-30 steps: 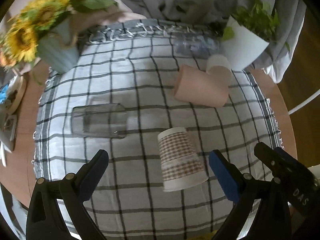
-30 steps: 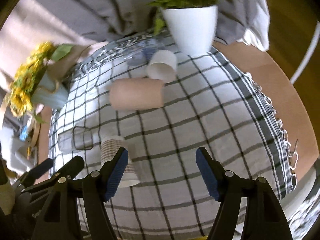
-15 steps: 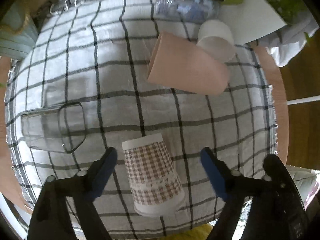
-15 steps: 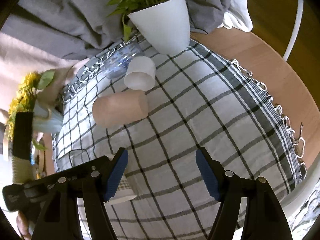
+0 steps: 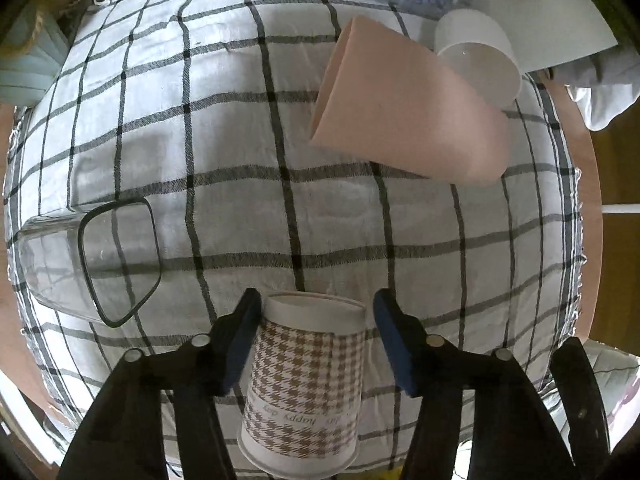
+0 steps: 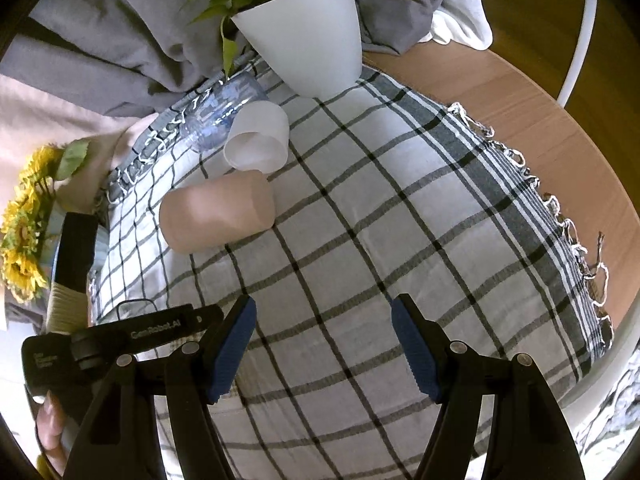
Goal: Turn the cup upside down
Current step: 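Grasp the cup with the left tool while the right tool releases it, then rotate the held cup with the left tool so its rim faces down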
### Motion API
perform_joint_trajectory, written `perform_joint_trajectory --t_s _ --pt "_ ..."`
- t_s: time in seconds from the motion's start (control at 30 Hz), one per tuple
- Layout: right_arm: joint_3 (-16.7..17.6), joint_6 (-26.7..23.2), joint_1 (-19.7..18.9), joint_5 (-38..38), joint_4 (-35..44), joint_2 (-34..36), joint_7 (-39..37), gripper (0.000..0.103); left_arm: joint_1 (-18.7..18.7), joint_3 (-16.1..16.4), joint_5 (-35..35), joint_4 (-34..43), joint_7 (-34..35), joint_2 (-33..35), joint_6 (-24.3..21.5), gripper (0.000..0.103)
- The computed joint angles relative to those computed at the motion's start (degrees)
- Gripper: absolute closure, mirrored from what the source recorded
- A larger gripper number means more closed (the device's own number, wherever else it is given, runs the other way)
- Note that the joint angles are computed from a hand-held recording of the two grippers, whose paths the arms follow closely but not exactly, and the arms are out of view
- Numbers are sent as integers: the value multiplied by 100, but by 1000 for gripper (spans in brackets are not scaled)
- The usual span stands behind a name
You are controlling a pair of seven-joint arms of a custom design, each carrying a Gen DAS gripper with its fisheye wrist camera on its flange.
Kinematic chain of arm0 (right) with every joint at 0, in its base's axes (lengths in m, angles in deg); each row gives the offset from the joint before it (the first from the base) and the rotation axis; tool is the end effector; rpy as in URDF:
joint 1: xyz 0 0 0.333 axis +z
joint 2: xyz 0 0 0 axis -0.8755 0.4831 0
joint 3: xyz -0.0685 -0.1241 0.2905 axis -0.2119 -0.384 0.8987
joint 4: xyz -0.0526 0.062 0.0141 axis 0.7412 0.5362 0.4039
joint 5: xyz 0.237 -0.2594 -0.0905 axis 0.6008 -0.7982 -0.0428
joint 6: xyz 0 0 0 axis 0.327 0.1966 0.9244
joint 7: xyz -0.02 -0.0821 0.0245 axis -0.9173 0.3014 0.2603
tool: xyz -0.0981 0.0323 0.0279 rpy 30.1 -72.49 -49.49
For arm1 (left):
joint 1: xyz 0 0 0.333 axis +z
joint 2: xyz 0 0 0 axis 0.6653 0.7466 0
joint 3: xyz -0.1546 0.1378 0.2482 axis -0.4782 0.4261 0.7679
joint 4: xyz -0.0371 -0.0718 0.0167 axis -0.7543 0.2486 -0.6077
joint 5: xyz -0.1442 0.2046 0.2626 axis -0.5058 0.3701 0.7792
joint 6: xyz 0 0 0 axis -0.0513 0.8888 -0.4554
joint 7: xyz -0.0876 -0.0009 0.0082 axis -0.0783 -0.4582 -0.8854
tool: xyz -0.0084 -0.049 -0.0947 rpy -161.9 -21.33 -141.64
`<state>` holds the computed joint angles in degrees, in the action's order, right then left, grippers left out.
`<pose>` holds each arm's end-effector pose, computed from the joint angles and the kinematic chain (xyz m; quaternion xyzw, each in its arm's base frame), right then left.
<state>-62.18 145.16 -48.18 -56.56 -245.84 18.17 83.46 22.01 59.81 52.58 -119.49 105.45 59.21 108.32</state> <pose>0.3556 0.1348 0.3153 -0.5097 0.8314 -0.0545 0.2147 0.4753 -0.2870 0.2784 0.6915 -0.7199 0.0261 0.0548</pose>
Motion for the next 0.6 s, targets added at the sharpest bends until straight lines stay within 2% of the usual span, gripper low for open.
perform_joint_trajectory --t_s 0.17,0.23,0.3,0.37,0.5,0.6 --pt "-3 -19 7 -5 0 -11 -26 33 -5 -12 5 -152 30 -122 136 50" --pt "203 -23 -221 -148 -9 -42 89 33 -15 -19 29 -270 37 -241 249 50" --pt "222 -26 -254 -203 -25 -81 123 33 -25 -31 50 -449 22 -414 433 50" --pt "284 -52 -320 -272 -46 -150 173 33 -38 -45 80 -665 2 -597 700 50" --pt "617 -102 -668 -580 -64 -287 387 33 -141 -26 408 -1231 -224 -1019 1473 50" --pt "870 -185 -927 -907 -60 -394 572 33 -123 -111 401 -1557 -265 -1300 1895 50"
